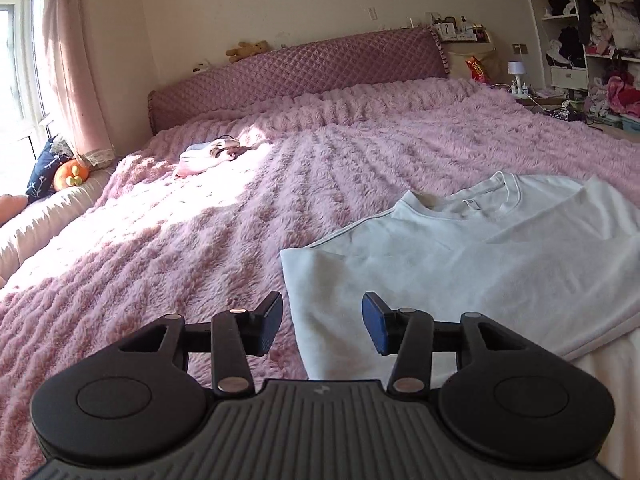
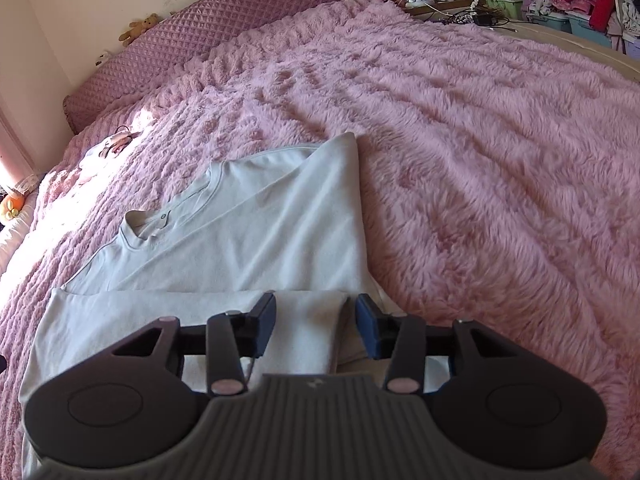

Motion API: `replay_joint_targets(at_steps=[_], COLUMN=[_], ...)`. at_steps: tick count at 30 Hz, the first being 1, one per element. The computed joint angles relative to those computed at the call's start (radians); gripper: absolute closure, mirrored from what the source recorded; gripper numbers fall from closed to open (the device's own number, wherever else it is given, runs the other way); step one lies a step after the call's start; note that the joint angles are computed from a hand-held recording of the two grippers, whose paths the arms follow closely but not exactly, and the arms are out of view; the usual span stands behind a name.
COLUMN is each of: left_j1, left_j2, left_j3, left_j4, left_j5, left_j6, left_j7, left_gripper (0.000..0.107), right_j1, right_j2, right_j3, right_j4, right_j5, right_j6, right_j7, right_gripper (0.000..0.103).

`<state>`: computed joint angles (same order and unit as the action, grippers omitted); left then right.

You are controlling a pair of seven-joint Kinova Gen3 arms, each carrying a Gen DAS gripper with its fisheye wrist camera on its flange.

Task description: Fold small clothes

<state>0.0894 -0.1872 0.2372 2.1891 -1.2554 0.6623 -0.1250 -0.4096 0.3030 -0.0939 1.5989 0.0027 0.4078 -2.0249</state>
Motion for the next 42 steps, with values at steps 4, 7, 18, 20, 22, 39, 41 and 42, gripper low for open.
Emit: replay_joint_targets(at_steps=[4,7,18,20,22,39,41,42], left_j1=[0.008,-0.072,-0.114,-0.098,-0.068,-0.037,-0.058,-0.062], left_j2=[0.046,0.088,-0.067,-0.129,-0.194,-0.444,-0.467,-0.483], left_j3=[-0.133,-0.092,-0.103,-0.086,-0.08,0.109,0.129,0.125], left_j4=[-0.031,-0.049,-0.02,-0.034,-0.046,-0.125,-0.122,-0.114], left_j5=[0.13,0.231,0.465,0.519,0.593,1.096,1.128,1.142], left_j6=[-0.14,-0.125,-0.158,-0.118,-0.076,0.337,0.384,0.394], left_j7=[-0.002,-0.033,-0.236,-0.288,-0.345,-0.519,-0.526,-0.532], left_gripper=[0.053,0.053,0.048,0.048,0.048,0.02,0.02,0.02], right_j1=[-0.012,-0.105,-0.038,-0.06,-0.067,-0.034,-0.029,-0.03], right_j2=[0.001,-0.014,-0.071,-0.104,-0.149,-0.564,-0.61,-0.632], right_j3=[0.012,0.1,0.038,0.04,0.022,-0.163,-0.164,-0.158], right_j4=[0.008,0.025,0.032,0.028,0.029,0.288,0.326,0.345], right_j5=[0.007,0.111,0.112,0.172,0.211,0.207,0.173,0.152], right_j6=[-0.021,-0.029,0.049,0.091,0.137,0.251,0.268,0.279], right_j7=[-0.038,-0.137,-0.11,-0.114,-0.097,0.04,0.084,0.112], right_gripper=[0.103,0.103,0.08,0.08,0.079,0.045,0.044,0.043])
